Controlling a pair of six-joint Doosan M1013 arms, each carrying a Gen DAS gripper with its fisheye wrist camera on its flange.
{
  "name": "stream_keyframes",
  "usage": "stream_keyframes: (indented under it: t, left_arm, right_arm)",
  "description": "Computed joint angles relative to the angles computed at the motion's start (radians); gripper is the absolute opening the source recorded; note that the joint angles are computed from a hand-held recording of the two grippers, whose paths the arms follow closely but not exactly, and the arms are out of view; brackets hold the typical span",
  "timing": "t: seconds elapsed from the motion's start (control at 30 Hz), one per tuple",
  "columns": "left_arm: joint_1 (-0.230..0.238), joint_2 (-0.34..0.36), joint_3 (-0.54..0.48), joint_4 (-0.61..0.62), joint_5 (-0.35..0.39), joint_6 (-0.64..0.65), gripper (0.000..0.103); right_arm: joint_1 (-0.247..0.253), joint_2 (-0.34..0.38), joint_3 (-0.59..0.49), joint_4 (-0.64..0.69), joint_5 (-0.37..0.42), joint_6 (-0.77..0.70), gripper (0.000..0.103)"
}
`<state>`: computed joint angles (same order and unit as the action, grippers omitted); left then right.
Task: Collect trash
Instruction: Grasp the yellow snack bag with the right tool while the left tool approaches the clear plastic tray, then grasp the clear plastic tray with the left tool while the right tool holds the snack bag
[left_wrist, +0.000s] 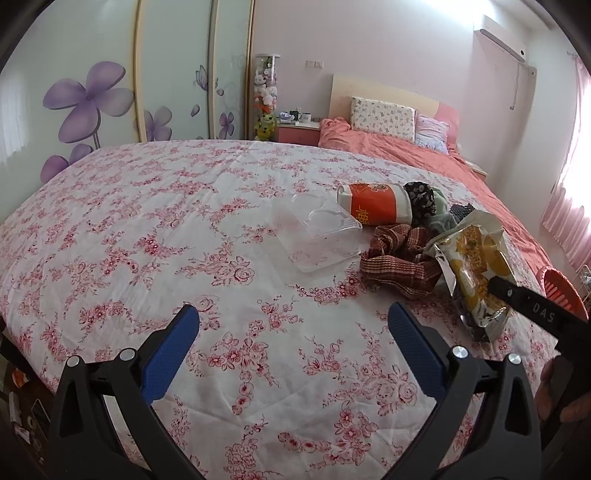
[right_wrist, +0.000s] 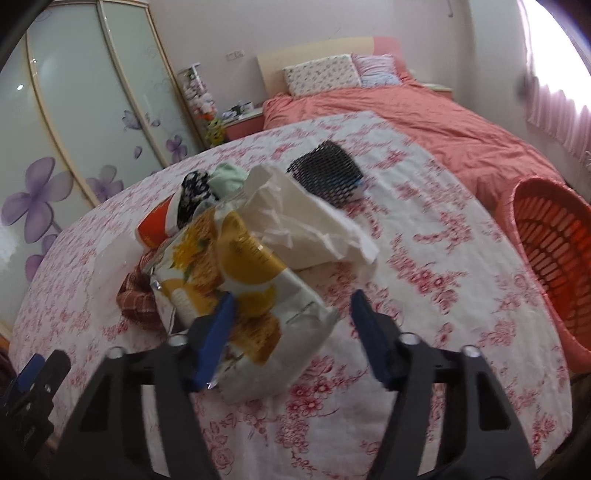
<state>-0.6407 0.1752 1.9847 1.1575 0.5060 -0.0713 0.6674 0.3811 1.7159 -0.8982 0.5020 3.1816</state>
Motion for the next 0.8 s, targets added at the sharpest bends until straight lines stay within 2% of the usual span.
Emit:
stream_keyframes:
  t: [0.07, 0.33, 0.4, 0.6, 0.8]
  left_arm:
    - [0.003, 0.001, -0.001, -0.009, -0.005, 0.007, 0.101]
    - [0.022, 0.011, -0.015, -0.056, -0.026, 0.049, 0.101]
    - [0.025, 0.017, -0.026, -0.07, -0.025, 0.068, 0.101]
    - [0.036, 0.042, -0.072, -0.117, -0.019, 0.126, 0.101]
    - [0.044, 0.097, -0.151, -0.165, 0.036, 0.193, 0.101]
  right_arm:
    - [0.001, -0.003, 0.005, 0.009, -0.008, -0.003, 0.042]
    - [0.003, -0.03, 0.04, -0.04, -0.063, 0.053, 0.029]
    - [0.005, -0.04, 0.052, -0.071, -0.079, 0.082, 0.02]
    - [0.021, -0.073, 0.086, -0.213, -0.08, 0.207, 0.017]
    - [0.032, -0.111, 0.117, -0.336, -0.066, 0.321, 0.016]
